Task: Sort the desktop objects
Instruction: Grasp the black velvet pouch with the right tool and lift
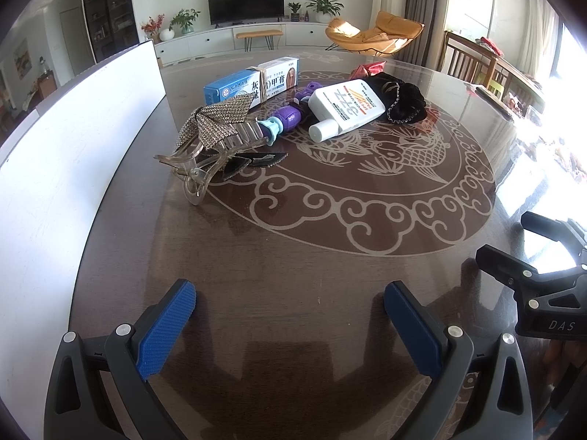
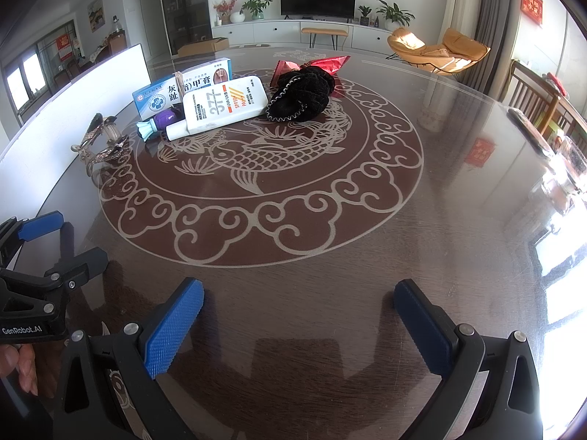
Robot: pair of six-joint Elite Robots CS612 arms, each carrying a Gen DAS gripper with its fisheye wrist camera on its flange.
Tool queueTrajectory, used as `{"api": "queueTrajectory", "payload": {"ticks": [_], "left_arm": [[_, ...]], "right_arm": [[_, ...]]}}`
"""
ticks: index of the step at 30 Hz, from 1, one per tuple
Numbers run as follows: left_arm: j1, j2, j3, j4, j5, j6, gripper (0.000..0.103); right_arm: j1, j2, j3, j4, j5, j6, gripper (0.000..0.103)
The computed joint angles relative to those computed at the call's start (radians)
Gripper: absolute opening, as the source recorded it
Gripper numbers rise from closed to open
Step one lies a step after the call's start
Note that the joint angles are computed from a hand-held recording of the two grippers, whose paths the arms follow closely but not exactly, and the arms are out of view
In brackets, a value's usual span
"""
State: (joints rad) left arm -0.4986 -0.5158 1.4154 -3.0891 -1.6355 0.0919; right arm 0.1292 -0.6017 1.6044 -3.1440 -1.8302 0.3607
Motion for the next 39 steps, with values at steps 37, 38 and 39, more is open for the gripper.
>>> {"api": "queueTrajectory", "payload": {"ticks": [37, 38, 39], "left_arm": [[0.005, -0.007, 0.02, -0.021, 0.001, -0.004, 0.103], [0.006, -0.008, 0.021, -0.022, 0.001, -0.004, 0.103], [0.006, -0.008, 0.021, -0.022, 0.001, -0.004, 0.103]], "right_arm": [[-0.05, 0.067, -0.297, 0.326, 0.277, -0.319, 0.049], [-0.051, 0.05, -0.258, 0.3, 0.279, -0.305, 0.049], [-0.053, 0.036, -0.214, 0.259, 0.276, -0.286, 0.049]]}}
